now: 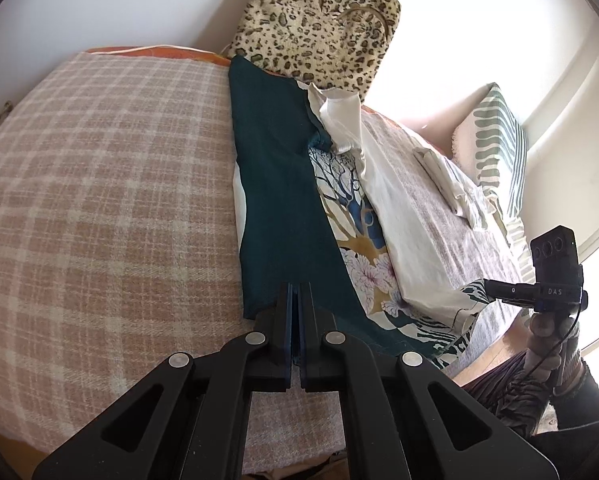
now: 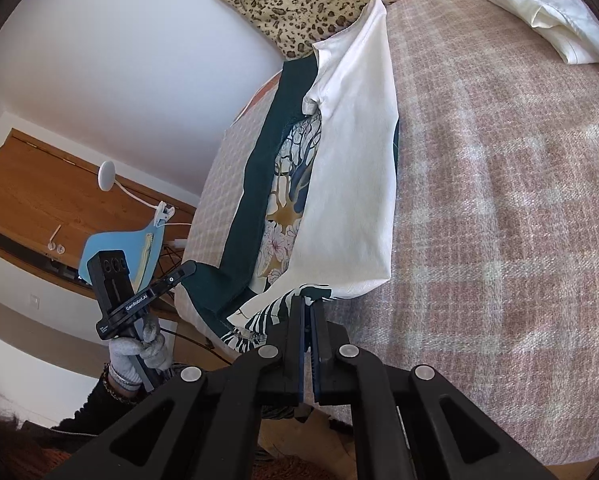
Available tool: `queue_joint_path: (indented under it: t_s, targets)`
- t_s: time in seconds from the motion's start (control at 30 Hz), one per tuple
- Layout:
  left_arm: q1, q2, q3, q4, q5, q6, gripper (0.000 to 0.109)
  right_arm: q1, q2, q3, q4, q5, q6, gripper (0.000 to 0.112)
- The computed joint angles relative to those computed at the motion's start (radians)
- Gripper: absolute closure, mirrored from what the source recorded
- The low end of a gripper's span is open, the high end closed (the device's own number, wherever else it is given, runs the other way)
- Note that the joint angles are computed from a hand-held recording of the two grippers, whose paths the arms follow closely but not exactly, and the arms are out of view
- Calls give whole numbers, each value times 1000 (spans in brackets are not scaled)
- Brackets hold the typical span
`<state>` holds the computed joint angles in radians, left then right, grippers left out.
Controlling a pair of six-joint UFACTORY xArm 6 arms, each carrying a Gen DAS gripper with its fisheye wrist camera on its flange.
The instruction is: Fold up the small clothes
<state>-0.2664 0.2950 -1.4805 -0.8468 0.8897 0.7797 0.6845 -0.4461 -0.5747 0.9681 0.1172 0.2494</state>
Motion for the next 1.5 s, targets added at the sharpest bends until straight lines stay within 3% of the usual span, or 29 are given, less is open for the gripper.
queue_joint_path:
  t_s: [0.43,0.8,1.03,1.17,1.23,1.37,1.5]
  targets:
    - [-42,244,-327,70,-36,-118,108,-188,192,-196,93,74,-181,112]
    - [-69,399,-530,169,-37,-219,108,-285,350,-325,156,144,-278,112]
    - [-66,488,-659,197,-19,-285,107,-305,389,-344,38,150,-195,108]
    - [-48,501,-690,221,-14,-349,73,-319,359,-305,-140,105,-84,75]
    - [-42,461,-626,196,-61,-307,73,-318,332,-288,-139,97,-119,75]
    - [-33,424,-555,163,-68,-246,73,-322,300,-254,-423,108,47,75]
    - [-51,432,-545,216,-64,-252,73,-308,342,-283,-453,157,32,75]
